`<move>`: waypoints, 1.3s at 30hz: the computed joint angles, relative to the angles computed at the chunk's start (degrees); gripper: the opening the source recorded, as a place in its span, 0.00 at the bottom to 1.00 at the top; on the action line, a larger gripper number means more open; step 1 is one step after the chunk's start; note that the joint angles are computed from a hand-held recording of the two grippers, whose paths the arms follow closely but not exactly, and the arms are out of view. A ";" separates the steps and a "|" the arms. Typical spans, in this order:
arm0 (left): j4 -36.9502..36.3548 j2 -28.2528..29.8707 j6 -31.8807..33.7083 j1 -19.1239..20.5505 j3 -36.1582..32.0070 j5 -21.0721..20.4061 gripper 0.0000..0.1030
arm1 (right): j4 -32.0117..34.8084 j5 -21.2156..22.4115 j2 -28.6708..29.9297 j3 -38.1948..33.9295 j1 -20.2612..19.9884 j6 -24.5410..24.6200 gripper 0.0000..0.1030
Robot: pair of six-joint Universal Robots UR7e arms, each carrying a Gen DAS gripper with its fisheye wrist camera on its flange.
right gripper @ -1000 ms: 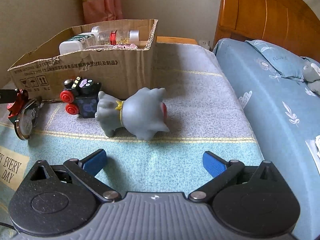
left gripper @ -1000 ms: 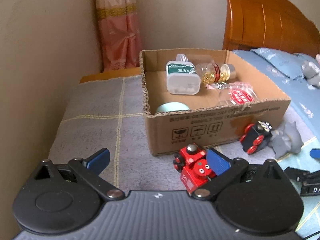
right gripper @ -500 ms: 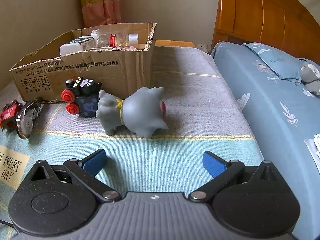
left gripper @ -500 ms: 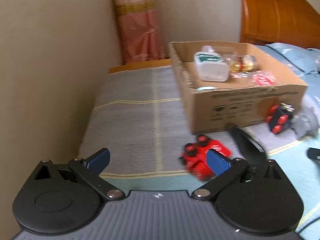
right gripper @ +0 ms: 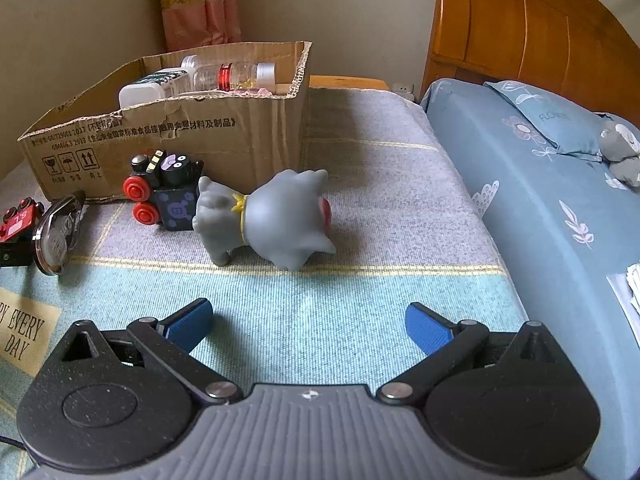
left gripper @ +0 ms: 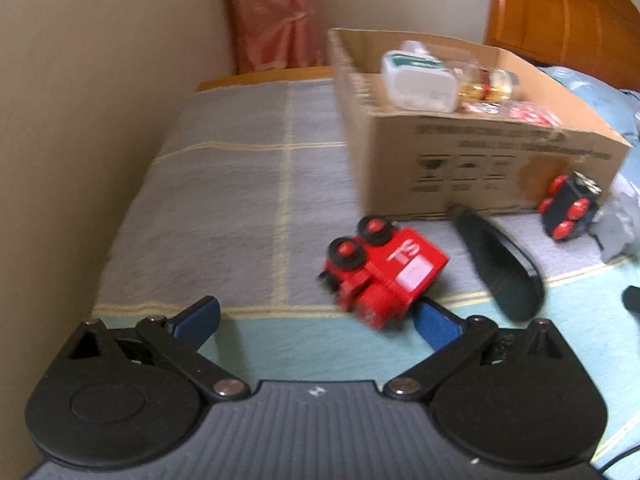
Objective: Organize rigid objects
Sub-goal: 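Move both tools back toward the red toy robot and grey cat figure, then grasp the red S.L toy robot with the left tool while the right tool grasps the grey cat figure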
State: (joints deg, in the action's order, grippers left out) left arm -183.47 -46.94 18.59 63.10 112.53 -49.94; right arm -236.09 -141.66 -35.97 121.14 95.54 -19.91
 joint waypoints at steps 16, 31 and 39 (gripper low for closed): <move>1.94 2.08 -5.69 -0.89 -2.90 -2.07 0.73 | 0.55 0.23 -0.39 0.09 -0.01 -0.18 1.00; 0.30 3.53 -1.02 -0.74 -4.28 -2.72 0.60 | 6.13 6.79 -1.76 -2.70 -1.64 -5.38 1.00; 0.24 3.21 -1.26 -0.87 -3.78 -2.40 0.60 | 11.48 6.61 -3.02 -4.67 -1.65 -4.74 1.00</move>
